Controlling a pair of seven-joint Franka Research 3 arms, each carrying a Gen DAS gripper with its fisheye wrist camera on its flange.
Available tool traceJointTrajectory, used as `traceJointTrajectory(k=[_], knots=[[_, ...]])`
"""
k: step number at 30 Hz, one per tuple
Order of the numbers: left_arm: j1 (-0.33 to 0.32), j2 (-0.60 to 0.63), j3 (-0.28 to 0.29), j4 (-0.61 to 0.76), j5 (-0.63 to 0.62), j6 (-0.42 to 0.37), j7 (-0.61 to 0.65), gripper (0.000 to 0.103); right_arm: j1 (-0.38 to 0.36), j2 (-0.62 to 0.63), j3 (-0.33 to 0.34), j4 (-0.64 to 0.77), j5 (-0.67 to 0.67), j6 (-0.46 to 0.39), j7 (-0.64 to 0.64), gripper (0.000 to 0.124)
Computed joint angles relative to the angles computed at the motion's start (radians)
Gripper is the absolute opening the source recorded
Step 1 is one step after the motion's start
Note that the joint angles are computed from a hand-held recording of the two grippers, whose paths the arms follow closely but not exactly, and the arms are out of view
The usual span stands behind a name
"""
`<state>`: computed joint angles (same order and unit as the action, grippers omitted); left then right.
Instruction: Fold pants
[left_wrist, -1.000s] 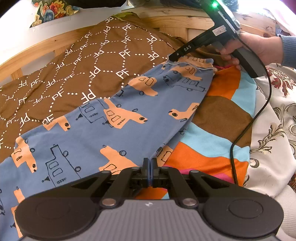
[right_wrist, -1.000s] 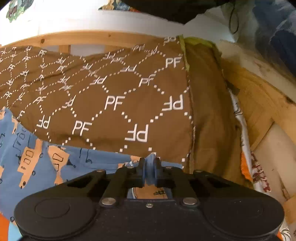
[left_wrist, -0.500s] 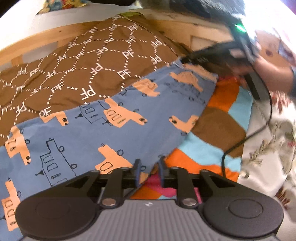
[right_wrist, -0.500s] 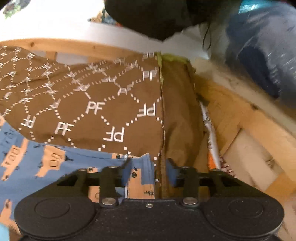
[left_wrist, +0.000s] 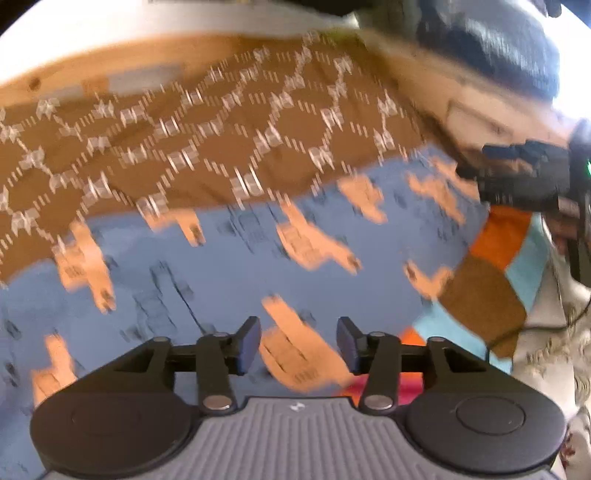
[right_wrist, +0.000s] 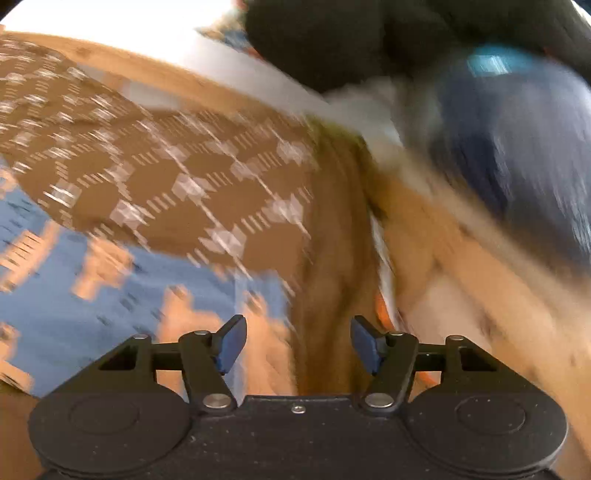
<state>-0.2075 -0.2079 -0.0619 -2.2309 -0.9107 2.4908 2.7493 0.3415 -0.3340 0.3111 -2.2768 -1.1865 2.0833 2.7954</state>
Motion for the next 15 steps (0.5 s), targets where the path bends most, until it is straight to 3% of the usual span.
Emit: traceJointTrajectory(k=[3,7,10,13,14,15], knots=[[0.010,0.029,-0.003,0.037,-0.004,0.097,0.006,0.058,0.003,0.044,-0.035,0.028,-0.042,0.178,-0.012,0.073],[0.054,0.144,-0.019,0.157,0.135,0.214,-0.110,0.061,-0.021,0.148,-0.110,0.090,-0.017,0.522,-0.066,0.073],[0.099,0.266,-0.035,0.292,0.284,0.194,-0.236,0.061,-0.031,0.249,-0.139,0.164,0.035,0.692,-0.148,0.069],[0.125,0.369,-0.036,0.420,0.493,0.088,-0.425,0.058,-0.012,0.332,-0.160,0.223,0.178,0.758,-0.306,0.059],[0.143,0.395,-0.047,0.458,0.488,0.041,-0.430,0.051,-0.002,0.351,-0.166,0.236,0.199,0.761,-0.333,0.055],[0.163,0.419,-0.062,0.496,0.465,-0.005,-0.431,0.030,0.007,0.366,-0.176,0.245,0.209,0.763,-0.352,0.052]])
